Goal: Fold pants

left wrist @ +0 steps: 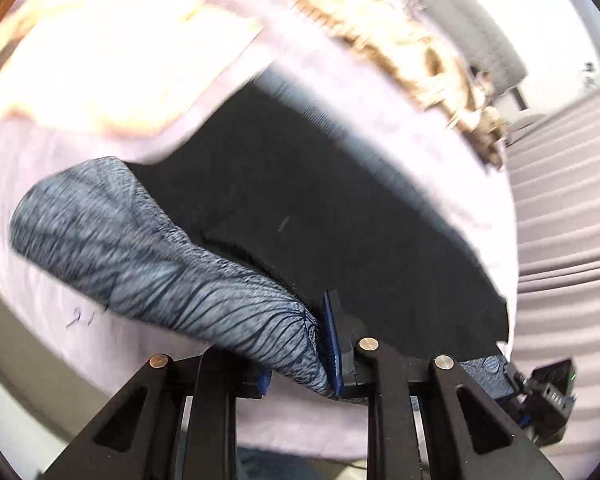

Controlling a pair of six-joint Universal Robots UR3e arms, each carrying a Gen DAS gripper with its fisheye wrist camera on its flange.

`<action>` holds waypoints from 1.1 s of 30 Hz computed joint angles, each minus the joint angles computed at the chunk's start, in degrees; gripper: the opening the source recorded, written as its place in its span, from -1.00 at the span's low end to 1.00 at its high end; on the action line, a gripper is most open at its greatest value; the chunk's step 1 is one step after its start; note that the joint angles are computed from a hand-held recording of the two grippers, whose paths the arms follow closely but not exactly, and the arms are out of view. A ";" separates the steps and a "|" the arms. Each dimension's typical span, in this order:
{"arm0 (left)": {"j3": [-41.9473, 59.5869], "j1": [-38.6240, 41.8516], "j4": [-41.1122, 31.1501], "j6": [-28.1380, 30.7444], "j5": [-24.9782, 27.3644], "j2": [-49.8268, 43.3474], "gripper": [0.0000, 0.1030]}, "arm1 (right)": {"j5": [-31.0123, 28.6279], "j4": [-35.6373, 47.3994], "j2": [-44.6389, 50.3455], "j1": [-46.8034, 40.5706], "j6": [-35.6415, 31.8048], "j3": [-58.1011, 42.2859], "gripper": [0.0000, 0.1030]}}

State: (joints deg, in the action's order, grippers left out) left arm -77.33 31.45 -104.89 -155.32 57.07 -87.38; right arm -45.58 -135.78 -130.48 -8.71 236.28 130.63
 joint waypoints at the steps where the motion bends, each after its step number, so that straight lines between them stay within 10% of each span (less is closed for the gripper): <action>1: 3.82 -2.24 1.69 -1.90 -0.36 -2.88 -0.54 | 1.81 4.67 3.96 -2.39 -7.12 -6.00 -0.87; 8: 30.10 -16.11 15.43 -11.76 3.83 -31.50 -0.44 | -2.04 15.06 35.16 -5.63 -24.49 -35.19 -0.85; 12: 53.45 -21.63 9.20 -16.11 9.83 -51.72 -0.44 | -3.62 14.50 46.75 -8.47 -28.67 -39.12 -0.79; 14: 60.69 -21.55 3.10 -15.80 10.24 -56.79 -0.44 | -7.65 14.21 54.48 -7.01 -27.26 -43.66 -0.30; 16: 62.70 -20.59 -0.27 -13.54 9.15 -56.22 -0.44 | -9.30 12.83 59.48 -6.63 -25.38 -45.27 0.23; 18: 57.02 -19.22 0.24 -10.44 8.51 -50.65 -0.25 | -9.07 11.54 57.82 -6.72 -24.15 -44.11 0.32; 19: 52.19 -18.77 2.86 -9.74 9.72 -46.72 0.06 | -9.09 12.79 57.19 -6.37 -24.53 -45.01 0.35; 20: 48.48 -18.64 5.83 -9.74 11.17 -43.67 0.78 | -9.01 15.88 54.76 -6.14 -26.17 -45.68 0.35; 21: 43.67 -18.30 9.99 -9.36 12.31 -40.09 0.97 | -9.45 17.10 51.50 -4.90 -25.53 -44.84 0.35; 33: 44.79 -30.51 19.81 -7.45 30.38 -49.52 0.97 | -29.06 27.63 64.87 7.41 -31.23 -65.31 -0.10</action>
State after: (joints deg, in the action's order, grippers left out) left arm -32.53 0.93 -85.08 -162.77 87.45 -136.89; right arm -74.64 -108.16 -65.61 -1.30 205.05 65.33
